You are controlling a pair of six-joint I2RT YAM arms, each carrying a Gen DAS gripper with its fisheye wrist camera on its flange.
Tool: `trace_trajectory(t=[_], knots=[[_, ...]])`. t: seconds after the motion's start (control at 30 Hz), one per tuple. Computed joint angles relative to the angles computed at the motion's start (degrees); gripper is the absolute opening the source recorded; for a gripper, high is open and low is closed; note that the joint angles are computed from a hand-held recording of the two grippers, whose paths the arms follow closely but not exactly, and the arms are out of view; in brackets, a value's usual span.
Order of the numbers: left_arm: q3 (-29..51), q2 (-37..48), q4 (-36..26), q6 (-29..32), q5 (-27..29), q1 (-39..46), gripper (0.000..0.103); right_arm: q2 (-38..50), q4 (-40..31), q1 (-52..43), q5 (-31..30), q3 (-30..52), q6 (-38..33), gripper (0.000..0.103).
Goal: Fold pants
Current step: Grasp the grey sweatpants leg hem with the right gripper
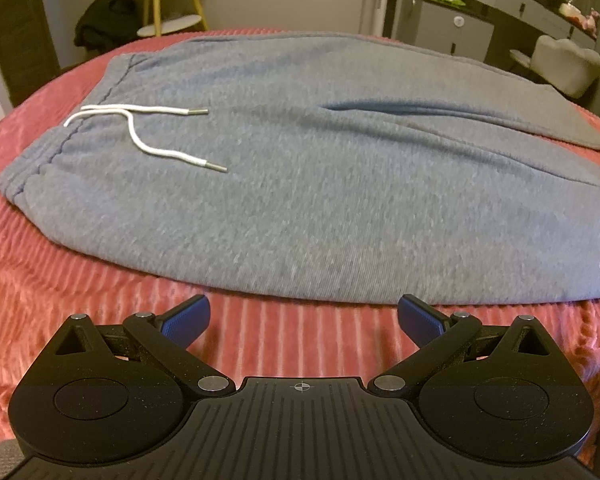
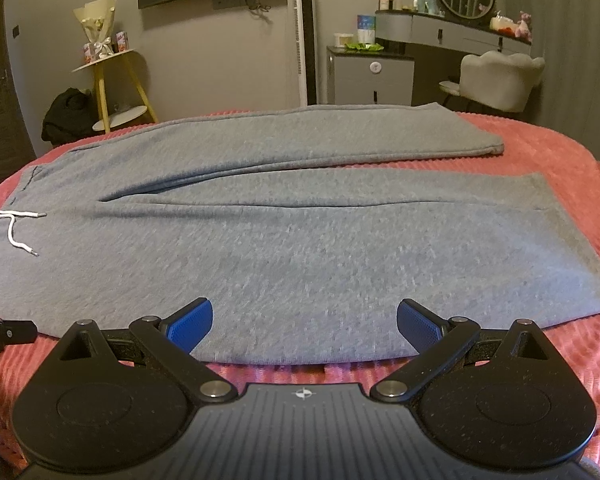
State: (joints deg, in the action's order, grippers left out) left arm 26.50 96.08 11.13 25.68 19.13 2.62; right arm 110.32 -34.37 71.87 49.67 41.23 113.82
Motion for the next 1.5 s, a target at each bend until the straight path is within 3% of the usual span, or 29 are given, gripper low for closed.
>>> trace_trajectory(t=[0.13,0.23,0.33,0.43,0.53,0.63,0.73,0.83,0.97,1.13,1.23,1.33,1.5], knots=[[1.4,-0.6,-1.9,-0.9,-1.6,-1.2,0.103,-2.7,5.7,-1.2,-0.3,-3.8,-2.0,0.099],[3.1,-1.1,-2.0,-3.9,-4.4,-3.7,0.103,-6.6,16.4,-5.1,-0.7,-10.6,-6.0,0.099],[7.0,0.1,-2.0,-8.6,-6.9,-6.8,0.103,-8.5,28.5,-13.5,-3.4,-16.6,-15.3,0.099],[13.3,4.5,-1.2,-13.0,-8.5,-9.7,0.103,-5.8,44.2,-23.6,-9.2,-21.6,-26.8,0.099],[20.9,11.0,0.9,-20.8,-13.0,-12.5,0.103,-0.1,53.1,-28.1,-13.2,-22.5,-30.6,0.099],[28.0,17.8,3.9,-29.6,-18.6,-14.8,0.103,1.8,49.4,-27.7,-13.1,-19.4,-31.7,0.099],[31.3,24.8,12.2,-32.3,-24.8,-15.8,0.103,0.7,43.7,-30.7,-18.0,-16.4,-37.6,0.099],[33.2,30.6,18.9,-32.4,-28.4,-14.6,0.103,-7.5,39.2,-42.0,-28.4,-16.0,-50.4,0.099],[39.0,35.6,16.8,-35.0,-30.3,-12.1,0.103,-15.5,37.5,-62.0,-32.9,-11.7,-61.5,0.099],[41.7,40.0,18.5,-35.3,-28.5,-10.9,0.103,-1.1,33.2,-80.2,-36.7,13.9,-64.2,0.087],[44.3,43.7,21.4,-32.1,-31.7,-11.6,0.103,11.0,28.1,-84.2,-35.7,30.8,-62.1,0.061],[45.0,45.6,24.3,-31.0,-32.6,-11.6,0.103,22.4,19.0,-85.8,-34.1,47.9,-59.9,0.060],[47.5,47.1,22.8,-33.5,-29.7,-10.4,0.103,37.7,6.4,-86.9,-31.0,71.3,-57.0,0.060]])
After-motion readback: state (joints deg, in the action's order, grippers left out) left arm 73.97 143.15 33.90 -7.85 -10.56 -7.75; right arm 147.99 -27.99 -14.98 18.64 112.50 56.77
